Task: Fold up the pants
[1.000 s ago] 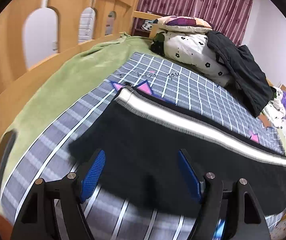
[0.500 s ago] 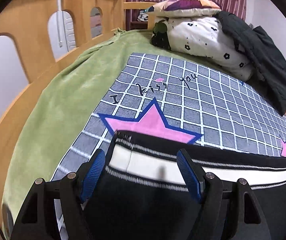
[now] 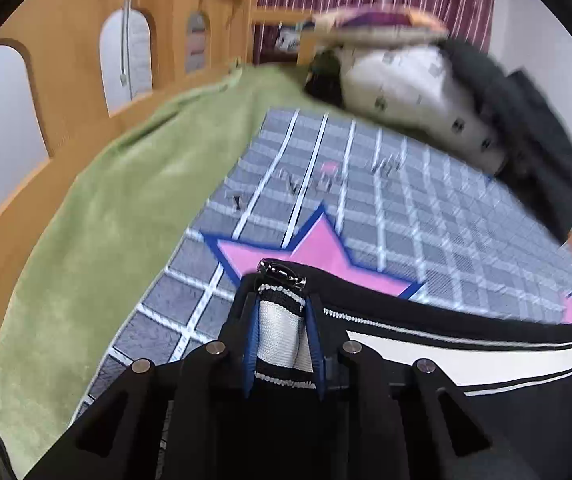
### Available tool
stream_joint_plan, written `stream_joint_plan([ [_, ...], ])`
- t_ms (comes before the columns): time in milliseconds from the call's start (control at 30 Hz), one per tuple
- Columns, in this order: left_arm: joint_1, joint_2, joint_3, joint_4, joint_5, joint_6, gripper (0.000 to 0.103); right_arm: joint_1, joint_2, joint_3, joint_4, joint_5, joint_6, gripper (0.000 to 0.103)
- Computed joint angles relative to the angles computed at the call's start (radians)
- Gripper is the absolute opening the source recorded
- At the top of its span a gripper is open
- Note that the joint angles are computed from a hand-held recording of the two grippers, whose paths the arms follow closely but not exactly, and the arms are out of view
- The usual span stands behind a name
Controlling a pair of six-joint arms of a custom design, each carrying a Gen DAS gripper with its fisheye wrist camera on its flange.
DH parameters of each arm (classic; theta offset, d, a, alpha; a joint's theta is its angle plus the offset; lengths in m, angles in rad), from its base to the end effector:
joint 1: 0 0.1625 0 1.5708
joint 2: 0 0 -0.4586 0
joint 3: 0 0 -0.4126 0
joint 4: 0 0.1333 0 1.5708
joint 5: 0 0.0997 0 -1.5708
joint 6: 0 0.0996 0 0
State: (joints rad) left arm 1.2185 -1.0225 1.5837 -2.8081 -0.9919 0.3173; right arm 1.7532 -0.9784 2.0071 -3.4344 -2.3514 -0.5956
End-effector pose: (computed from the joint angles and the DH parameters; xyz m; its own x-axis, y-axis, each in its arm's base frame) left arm -0.0716 -0.7390 0.3316 -0.7747 0.1976 -0.6007 0.5377 0.7057 -0.4614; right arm 0.1689 -0.5671 0.2159 -0.5884 -0.0524 0.8069 -0.5458 0.7619 -0.3486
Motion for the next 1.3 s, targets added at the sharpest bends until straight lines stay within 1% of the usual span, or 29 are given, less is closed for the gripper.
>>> stream_joint_plan([
  [33,0.001,-0.01,0.007,-0.024,-0.026,0.008,0.02,-0.001,-0.014,0.006,-0.014,0.028,0.025,0.004],
  [100,0.0,-0.008,-0.005,-0.025,-0.031,0.006,0.02,-0.002,-0.021,0.005,-0.042,0.053,0.032,0.004],
  [167,0.004,0.022,-0.047,0.034,0.008,-0.028,0.021,-0.001,0.009,-0.025,-0.054,0.029,0.025,0.004],
  [267,0.022,0.072,-0.108,0.164,0.061,-0.094,0.021,-0.025,0.047,-0.061,0.006,-0.001,0.065,0.004],
  [300,0.022,0.075,-0.104,0.157,0.071,-0.088,0.023,-0.039,0.06,-0.071,0.023,-0.007,0.083,0.005],
  [367,0.014,0.071,-0.089,0.126,0.093,-0.064,0.027,-0.048,0.086,-0.083,-0.025,-0.019,0.086,0.011],
  [400,0.009,0.065,-0.089,0.144,0.103,-0.07,0.036,-0.043,0.081,-0.087,-0.016,-0.031,0.103,0.017],
  [433,0.006,0.057,-0.086,0.158,0.112,-0.078,0.042,-0.039,0.068,-0.084,0.004,-0.033,0.127,0.022],
  [467,0.003,0.048,-0.078,0.151,0.109,-0.076,0.043,-0.034,0.039,-0.068,0.017,-0.027,0.153,0.033],
  [500,0.002,0.035,-0.065,0.134,0.1,-0.069,0.045,-0.031,0.021,-0.052,-0.004,-0.024,0.152,0.045],
  [533,0.001,0.022,-0.05,0.108,0.083,-0.056,0.05,-0.025,0.002,-0.027,-0.066,-0.032,0.126,0.051],
  [567,0.0,0.011,-0.038,0.089,0.063,-0.046,0.054,-0.022,-0.01,-0.007,-0.121,-0.039,0.097,0.06],
  [600,0.0,0.004,-0.03,0.067,0.044,-0.039,0.059,-0.023,-0.023,0.011,-0.163,-0.043,0.075,0.062],
  [633,0.0,0.0,-0.023,0.044,0.021,-0.034,0.061,-0.027,-0.04,0.029,-0.19,-0.045,0.066,0.062],
  [667,0.0,-0.002,-0.016,0.027,-0.014,-0.033,0.061,-0.041,-0.065,0.05,-0.194,-0.046,0.079,0.062],
  [700,0.0,-0.001,-0.016,0.033,-0.031,-0.039,0.063,-0.052,-0.077,0.059,-0.18,-0.05,0.094,0.062],
  [767,0.0,0.016,-0.027,0.063,-0.04,-0.059,0.064,-0.098,-0.096,0.069,-0.102,-0.05,0.136,0.062],
  [833,-0.007,0.047,-0.037,0.083,0.014,-0.064,0.067,-0.136,-0.09,0.068,-0.063,-0.033,0.153,0.061],
  [867,-0.014,0.068,-0.034,0.062,0.075,-0.039,0.067,-0.143,-0.086,0.066,-0.096,-0.009,0.142,0.05],
  [900,-0.02,0.087,-0.031,0.031,0.12,-0.004,0.067,-0.143,-0.087,0.059,-0.087,-0.007,0.144,0.04],
  [967,-0.036,0.094,-0.004,-0.037,0.169,0.058,0.067,-0.147,-0.082,0.043,-0.069,-0.01,0.152,0.04],
  [1000,-0.041,0.09,0.001,-0.037,0.176,0.063,0.067,-0.149,-0.084,0.037,-0.052,-0.008,0.159,0.04],
  [1033,-0.045,0.082,0.006,-0.023,0.173,0.054,0.068,-0.15,-0.09,0.038,-0.042,-0.005,0.173,0.04],
  [1067,-0.047,0.059,0.017,0.016,0.148,0.023,0.068,-0.154,-0.099,0.041,-0.028,0.004,0.203,0.042],
  [1100,-0.049,0.039,0.027,0.047,0.125,-0.001,0.068,-0.149,-0.098,0.04,-0.029,-0.007,0.22,0.046],
  [1133,-0.051,0.017,0.044,0.067,0.105,-0.013,0.068,-0.136,-0.087,0.039,-0.063,-0.045,0.222,0.048],
  [1167,-0.056,-0.015,0.074,0.074,0.085,-0.013,0.068,-0.121,-0.075,0.041,-0.111,-0.085,0.212,0.05],
  [1233,-0.066,-0.063,0.133,0.057,0.076,-0.006,0.068,-0.09,-0.052,0.051,-0.2,-0.142,0.201,0.051],
  [1300,-0.067,-0.13,0.204,0.067,0.04,-0.046,0.067,-0.044,-0.022,0.056,-0.281,-0.235,0.166,0.057],
])
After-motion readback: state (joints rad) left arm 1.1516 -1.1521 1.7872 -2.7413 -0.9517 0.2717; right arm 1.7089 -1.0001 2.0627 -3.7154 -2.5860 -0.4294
